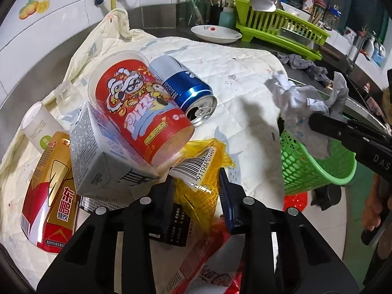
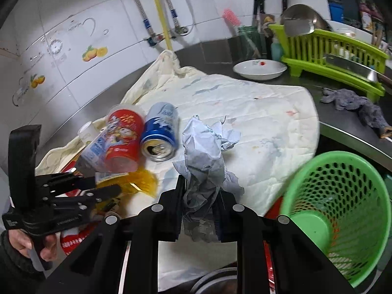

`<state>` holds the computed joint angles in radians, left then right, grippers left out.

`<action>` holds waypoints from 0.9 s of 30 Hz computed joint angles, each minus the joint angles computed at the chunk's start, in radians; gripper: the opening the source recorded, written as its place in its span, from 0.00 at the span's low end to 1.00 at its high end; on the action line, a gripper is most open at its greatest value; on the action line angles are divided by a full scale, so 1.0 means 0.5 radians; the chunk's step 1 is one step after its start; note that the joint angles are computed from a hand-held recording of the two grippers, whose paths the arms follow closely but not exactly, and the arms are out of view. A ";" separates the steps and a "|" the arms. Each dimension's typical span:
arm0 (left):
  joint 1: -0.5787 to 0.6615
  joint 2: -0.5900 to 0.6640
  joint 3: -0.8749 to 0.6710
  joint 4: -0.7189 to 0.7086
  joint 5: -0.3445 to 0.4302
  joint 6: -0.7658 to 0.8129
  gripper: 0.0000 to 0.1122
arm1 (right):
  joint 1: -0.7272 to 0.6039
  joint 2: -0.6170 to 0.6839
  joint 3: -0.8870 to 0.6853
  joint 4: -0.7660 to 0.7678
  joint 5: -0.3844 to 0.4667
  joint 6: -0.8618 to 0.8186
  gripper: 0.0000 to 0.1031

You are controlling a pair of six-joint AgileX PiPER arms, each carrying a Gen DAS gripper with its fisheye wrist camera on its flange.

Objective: Collect trash
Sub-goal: 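Drop the foil into the green basket with the right tool while the left drops the wrapper in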

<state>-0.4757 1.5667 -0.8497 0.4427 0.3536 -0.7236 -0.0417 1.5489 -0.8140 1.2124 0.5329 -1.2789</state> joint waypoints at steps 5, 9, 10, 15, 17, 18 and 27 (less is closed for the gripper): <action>-0.025 -0.096 0.041 -0.005 0.000 0.005 0.27 | -0.197 -0.021 0.052 -0.039 -0.076 -0.029 0.19; -0.081 -0.227 0.076 0.017 0.025 -0.011 0.27 | -0.389 0.049 0.048 -0.110 -0.143 -0.042 0.19; -0.093 -0.254 0.077 0.023 0.031 -0.013 0.26 | -0.466 0.095 0.032 -0.134 -0.148 -0.032 0.19; -0.183 -0.358 0.048 0.095 0.069 -0.072 0.25 | -0.668 0.261 -0.022 -0.248 -0.212 0.007 0.23; -0.201 -0.364 0.014 -0.027 0.053 0.040 0.25 | -0.754 0.341 -0.052 -0.295 -0.211 0.015 0.33; -0.205 -0.358 0.000 -0.093 0.039 0.104 0.25 | -0.786 0.356 -0.052 -0.278 -0.208 -0.013 0.43; -0.414 0.055 -0.414 -0.521 -0.004 0.495 0.25 | -1.009 0.228 0.065 -0.152 -0.188 -0.280 0.64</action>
<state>-0.6827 1.5942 -1.0568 0.1822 0.3514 -0.4763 -0.5464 1.6629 -0.7816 1.1364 0.4389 -1.4187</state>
